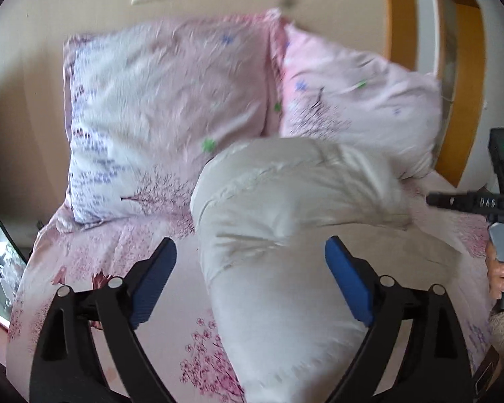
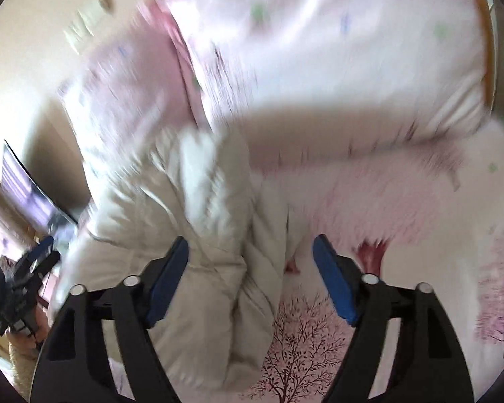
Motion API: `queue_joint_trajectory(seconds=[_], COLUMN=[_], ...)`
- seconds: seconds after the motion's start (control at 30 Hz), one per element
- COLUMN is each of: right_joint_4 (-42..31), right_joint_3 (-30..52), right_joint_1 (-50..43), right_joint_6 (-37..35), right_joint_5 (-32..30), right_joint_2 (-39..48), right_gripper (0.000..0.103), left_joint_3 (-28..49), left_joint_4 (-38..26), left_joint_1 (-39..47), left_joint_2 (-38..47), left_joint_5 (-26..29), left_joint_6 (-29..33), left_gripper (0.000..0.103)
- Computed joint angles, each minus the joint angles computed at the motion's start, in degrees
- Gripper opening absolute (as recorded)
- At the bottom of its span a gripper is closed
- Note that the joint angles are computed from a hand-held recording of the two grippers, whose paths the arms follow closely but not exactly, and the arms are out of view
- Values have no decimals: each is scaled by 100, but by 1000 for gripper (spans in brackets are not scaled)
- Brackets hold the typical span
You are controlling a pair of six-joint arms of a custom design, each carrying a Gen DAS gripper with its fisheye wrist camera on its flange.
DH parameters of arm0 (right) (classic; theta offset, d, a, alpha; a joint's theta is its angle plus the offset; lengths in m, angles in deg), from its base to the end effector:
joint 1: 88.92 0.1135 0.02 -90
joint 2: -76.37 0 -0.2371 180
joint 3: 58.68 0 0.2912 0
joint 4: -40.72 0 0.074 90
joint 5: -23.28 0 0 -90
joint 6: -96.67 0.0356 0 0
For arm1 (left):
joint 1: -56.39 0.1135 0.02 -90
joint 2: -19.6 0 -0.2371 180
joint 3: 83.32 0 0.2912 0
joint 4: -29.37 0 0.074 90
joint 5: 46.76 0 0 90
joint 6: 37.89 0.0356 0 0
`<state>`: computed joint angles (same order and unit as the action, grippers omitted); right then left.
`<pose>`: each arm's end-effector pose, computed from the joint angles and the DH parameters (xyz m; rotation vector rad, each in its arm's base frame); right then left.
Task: Fold large clothes
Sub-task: 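Lower the bundle onto the bed with both grippers and open them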
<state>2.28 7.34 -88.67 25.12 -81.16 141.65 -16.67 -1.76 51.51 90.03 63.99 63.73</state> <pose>0.2978 0.0102 0.2663 0.2166 2.2330 0.4585 0.3169 -0.0397 0.2563 0.5101 2.0919 -0.3260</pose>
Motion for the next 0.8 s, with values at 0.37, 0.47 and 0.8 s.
queue_joint_trajectory(seconds=[0.37,0.47,0.8], right_joint_4=[20,99,161], right_joint_3=[-779,-778,-404], right_joint_1=[1245,1126,783], right_joint_6=[-439,-414,-302], right_joint_5=[1074,1028,807], right_joint_2=[-152,275,-9], right_gripper=[11,8,13], left_joint_3=[-441,-486,-679], left_joint_4=[-278,-283,-94], left_joint_1=[-259,-285,-681], left_joint_2=[-250,-93,194], left_joint_5=[11,197,-439], left_joint_6=[23,-18,100], left_gripper=[93,96,99])
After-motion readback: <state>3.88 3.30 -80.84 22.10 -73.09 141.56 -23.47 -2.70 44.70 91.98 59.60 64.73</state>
